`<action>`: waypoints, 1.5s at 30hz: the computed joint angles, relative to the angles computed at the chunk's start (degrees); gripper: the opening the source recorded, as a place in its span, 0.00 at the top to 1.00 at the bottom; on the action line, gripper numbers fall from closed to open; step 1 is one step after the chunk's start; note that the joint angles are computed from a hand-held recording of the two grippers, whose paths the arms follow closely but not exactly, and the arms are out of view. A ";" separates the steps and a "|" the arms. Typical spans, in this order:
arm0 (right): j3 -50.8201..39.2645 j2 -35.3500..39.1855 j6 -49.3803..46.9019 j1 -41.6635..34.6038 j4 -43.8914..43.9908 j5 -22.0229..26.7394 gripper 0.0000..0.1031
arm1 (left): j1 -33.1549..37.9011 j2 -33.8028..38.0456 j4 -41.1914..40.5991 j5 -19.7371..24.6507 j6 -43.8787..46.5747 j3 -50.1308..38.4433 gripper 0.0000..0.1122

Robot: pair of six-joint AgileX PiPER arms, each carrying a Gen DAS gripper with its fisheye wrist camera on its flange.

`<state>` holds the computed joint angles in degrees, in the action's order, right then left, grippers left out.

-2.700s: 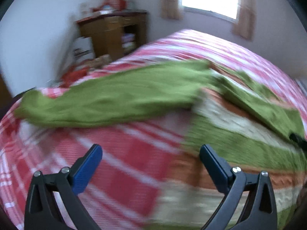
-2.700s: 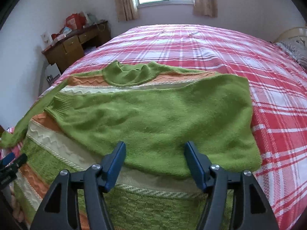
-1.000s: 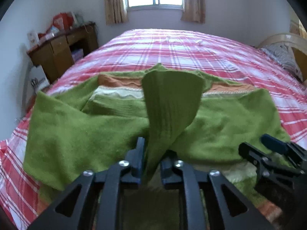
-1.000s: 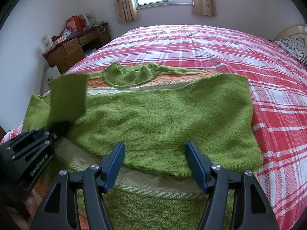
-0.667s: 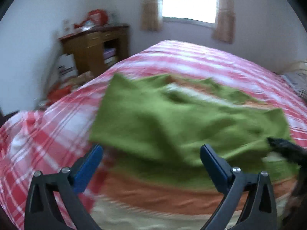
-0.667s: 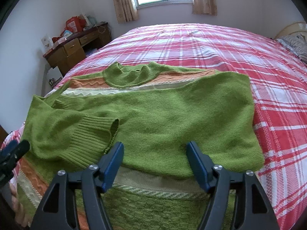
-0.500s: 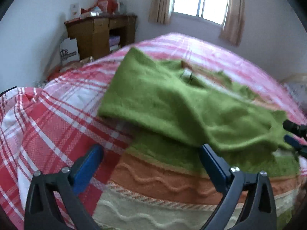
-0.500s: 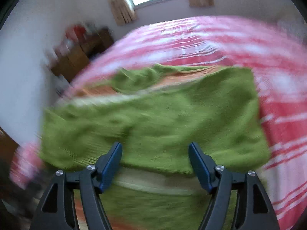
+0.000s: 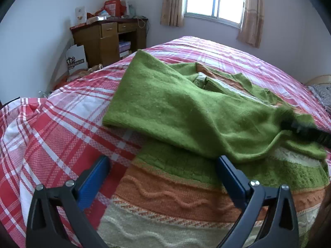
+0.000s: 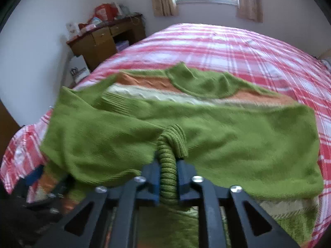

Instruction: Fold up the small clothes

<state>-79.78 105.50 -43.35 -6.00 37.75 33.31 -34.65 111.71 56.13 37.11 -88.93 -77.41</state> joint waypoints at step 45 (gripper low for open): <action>-10.72 7.60 -2.91 -18.59 -0.76 12.03 0.60 | 0.11 9.79 -13.78 15.80 21.90 -26.94 0.08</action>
<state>-90.50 113.10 -46.26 -24.59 36.99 45.33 -34.55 121.50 42.35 52.91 -67.03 -104.35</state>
